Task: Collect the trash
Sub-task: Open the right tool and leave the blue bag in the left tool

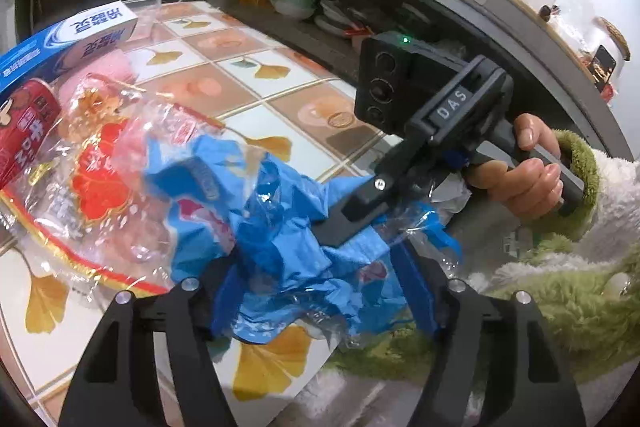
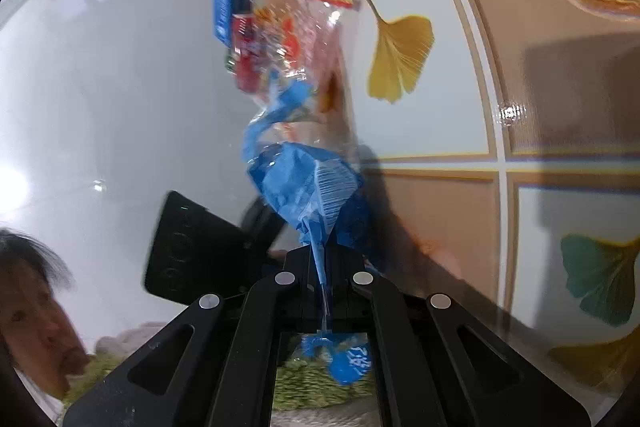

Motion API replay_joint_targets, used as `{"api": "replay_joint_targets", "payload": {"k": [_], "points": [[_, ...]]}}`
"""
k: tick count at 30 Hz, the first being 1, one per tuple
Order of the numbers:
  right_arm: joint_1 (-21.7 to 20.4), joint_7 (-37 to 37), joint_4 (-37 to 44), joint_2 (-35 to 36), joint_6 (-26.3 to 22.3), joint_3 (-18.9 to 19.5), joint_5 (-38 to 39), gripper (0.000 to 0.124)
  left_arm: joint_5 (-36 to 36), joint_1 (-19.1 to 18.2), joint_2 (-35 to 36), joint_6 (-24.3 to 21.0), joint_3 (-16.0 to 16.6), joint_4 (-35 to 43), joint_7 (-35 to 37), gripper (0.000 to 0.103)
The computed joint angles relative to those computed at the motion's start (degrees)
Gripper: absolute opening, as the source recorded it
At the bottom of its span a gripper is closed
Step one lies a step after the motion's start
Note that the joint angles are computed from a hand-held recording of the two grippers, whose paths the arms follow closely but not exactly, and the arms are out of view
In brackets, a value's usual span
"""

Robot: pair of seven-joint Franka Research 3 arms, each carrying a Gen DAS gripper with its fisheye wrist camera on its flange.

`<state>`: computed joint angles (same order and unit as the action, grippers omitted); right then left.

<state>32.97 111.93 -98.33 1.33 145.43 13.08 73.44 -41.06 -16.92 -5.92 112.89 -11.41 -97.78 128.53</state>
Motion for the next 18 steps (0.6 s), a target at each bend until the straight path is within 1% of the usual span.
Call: {"api": "replay_joint_targets", "payload": {"k": [3,6,9,13,18], "points": [[-0.4,4.4,2.5,1.5,-4.2,-0.4,-7.4,0.0,1.4,0.0,-0.1,0.5,-0.2,0.1,-0.3,0.07],[-0.9,7.1,4.5,2.8,-8.0,-0.5,-12.0,0.0,2.0,-0.2,-0.5,1.3,-0.2,-0.5,0.0,0.071],[-1.4,7.8,5.6,3.7,-9.8,-0.3,-12.8,0.0,2.4,-0.3,-0.6,1.7,-0.2,-0.8,0.2,0.071],[-1.6,9.3,7.9,5.7,-10.4,0.1,-13.0,0.0,2.7,-0.6,-0.8,2.1,-0.1,-1.1,0.6,0.071],[-2.3,10.1,9.1,6.4,-11.9,0.3,-13.0,0.0,4.3,-1.0,-0.8,3.0,-0.6,-1.4,0.6,0.071]]}}
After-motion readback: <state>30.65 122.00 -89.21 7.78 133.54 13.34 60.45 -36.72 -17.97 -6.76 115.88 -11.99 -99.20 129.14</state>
